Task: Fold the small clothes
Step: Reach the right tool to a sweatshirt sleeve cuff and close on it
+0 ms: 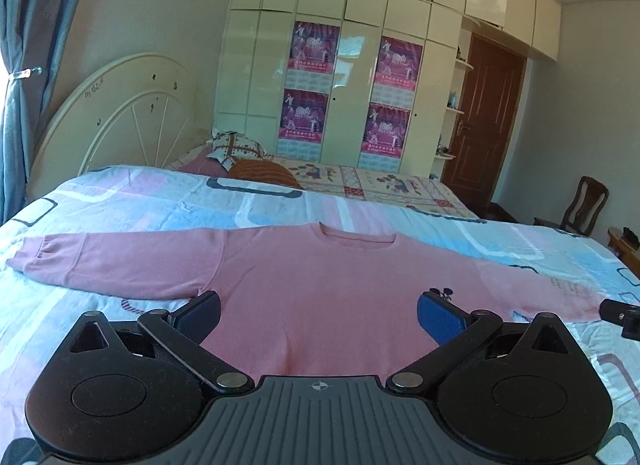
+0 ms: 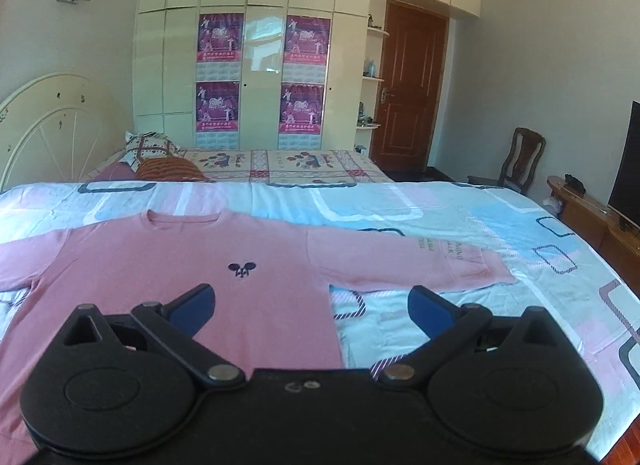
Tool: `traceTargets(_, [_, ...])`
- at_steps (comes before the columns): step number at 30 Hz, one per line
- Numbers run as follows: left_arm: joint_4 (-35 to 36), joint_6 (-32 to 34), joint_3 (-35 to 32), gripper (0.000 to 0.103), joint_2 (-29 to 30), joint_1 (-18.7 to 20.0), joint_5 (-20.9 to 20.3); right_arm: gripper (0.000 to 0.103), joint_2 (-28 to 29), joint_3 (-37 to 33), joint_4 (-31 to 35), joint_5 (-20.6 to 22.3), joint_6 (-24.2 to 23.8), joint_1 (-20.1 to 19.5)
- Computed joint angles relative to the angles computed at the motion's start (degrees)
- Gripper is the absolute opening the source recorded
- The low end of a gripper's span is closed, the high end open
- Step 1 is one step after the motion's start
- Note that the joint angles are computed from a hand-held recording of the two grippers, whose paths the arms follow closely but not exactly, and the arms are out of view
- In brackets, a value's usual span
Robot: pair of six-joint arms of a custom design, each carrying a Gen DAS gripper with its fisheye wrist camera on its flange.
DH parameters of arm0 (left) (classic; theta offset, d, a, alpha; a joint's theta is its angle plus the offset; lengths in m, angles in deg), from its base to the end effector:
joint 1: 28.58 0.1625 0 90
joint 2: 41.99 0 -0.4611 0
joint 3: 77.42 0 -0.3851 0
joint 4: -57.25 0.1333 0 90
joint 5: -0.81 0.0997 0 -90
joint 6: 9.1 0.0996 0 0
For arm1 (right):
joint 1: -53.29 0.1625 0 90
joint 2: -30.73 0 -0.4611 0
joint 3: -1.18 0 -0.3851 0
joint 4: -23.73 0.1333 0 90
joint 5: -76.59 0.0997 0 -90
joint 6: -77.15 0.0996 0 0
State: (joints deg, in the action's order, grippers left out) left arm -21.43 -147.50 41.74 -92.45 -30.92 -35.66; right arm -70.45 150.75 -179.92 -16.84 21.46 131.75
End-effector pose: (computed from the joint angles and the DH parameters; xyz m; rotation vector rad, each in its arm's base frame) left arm -0.4008 -0.1972 0.0508 -0.0028 1.9045 -1.4300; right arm 0.0651 -0.3178 0.3759 0.7924 -2.0669 1.1434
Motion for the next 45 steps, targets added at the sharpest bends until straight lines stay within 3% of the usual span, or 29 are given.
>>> traceTargets(4, [1.9,-0.7,-1.3,0.103,1.3,4.0,3.9,0.099,6.1,-3.6,-8.4,0.2,2.7,-1.5])
traceTargets(7, [5.4,-5.3,-3.5,0.103,3.8,6.7,6.1,0.090,7.2,-9.0,-4.1,2.1,7.5,-4.2])
traceTargets(9, [5.6,-6.3,-4.5,0.103,5.2,8.5,7.6,0.079,9.7,-12.3,-4.9,2.5,8.4,-5.8])
traceTargets(14, [-2.3,1.7,-7.8,0.103,9.3,15.3,9.3,0.047,16.0,-23.8,2.1,2.9,14.4,-10.7])
traceTargets(15, [-3.7,2.8,-8.9,0.103,10.4,16.4,9.5,0.045,17.3,-26.5,3.9,2.6,15.5,-11.6])
traceTargets(20, [-8.3,6.6,-16.0,0.103,16.8,22.0,10.2,0.045,23.6,-38.6,11.4,1.1,20.2,-14.9])
traceTargets(24, [-19.4,17.2,-20.4,0.103,21.0,25.3,9.3,0.045,26.9,-46.4,19.4,1.0,25.5,-17.3])
traceTargets(27, [-17.9,20.5,-25.3,0.103,24.1,26.8,9.2,0.047,28.6,-50.3,24.1,1.3,28.9,-18.6])
traceTargets(32, [-17.6,27.5,-30.1,0.103,26.3,29.0,7.4,0.047,30.1,-53.9,28.0,5.6,33.1,-20.5])
traceTargets(34, [-19.1,28.9,-29.7,0.103,25.9,29.1,7.2,0.035,30.9,-55.0,28.0,4.9,32.1,-20.1])
traceTargets(35, [-19.2,29.1,-29.3,0.103,25.5,29.1,7.4,0.010,31.4,-55.8,28.8,4.3,30.1,-19.7])
traceTargets(36, [-18.9,29.4,-28.9,0.103,25.0,29.0,7.8,0.007,31.4,-55.6,27.4,4.6,27.7,-19.3])
traceTargets(38, [-15.5,28.0,-28.2,0.103,23.9,28.9,8.3,0.007,31.7,-54.4,21.4,3.9,19.2,-17.7])
traceTargets(39, [-12.7,26.2,-28.0,0.103,23.3,28.9,8.2,0.007,33.7,-56.8,21.6,0.2,17.6,-16.7])
traceTargets(41, [-12.1,24.2,-25.2,0.103,21.0,29.0,7.8,0.007,36.6,-60.8,24.8,-4.5,19.9,-16.1])
traceTargets(45, [-9.8,21.6,-19.7,0.103,16.5,29.3,6.4,0.007,35.5,-55.4,18.1,0.5,15.8,-13.8])
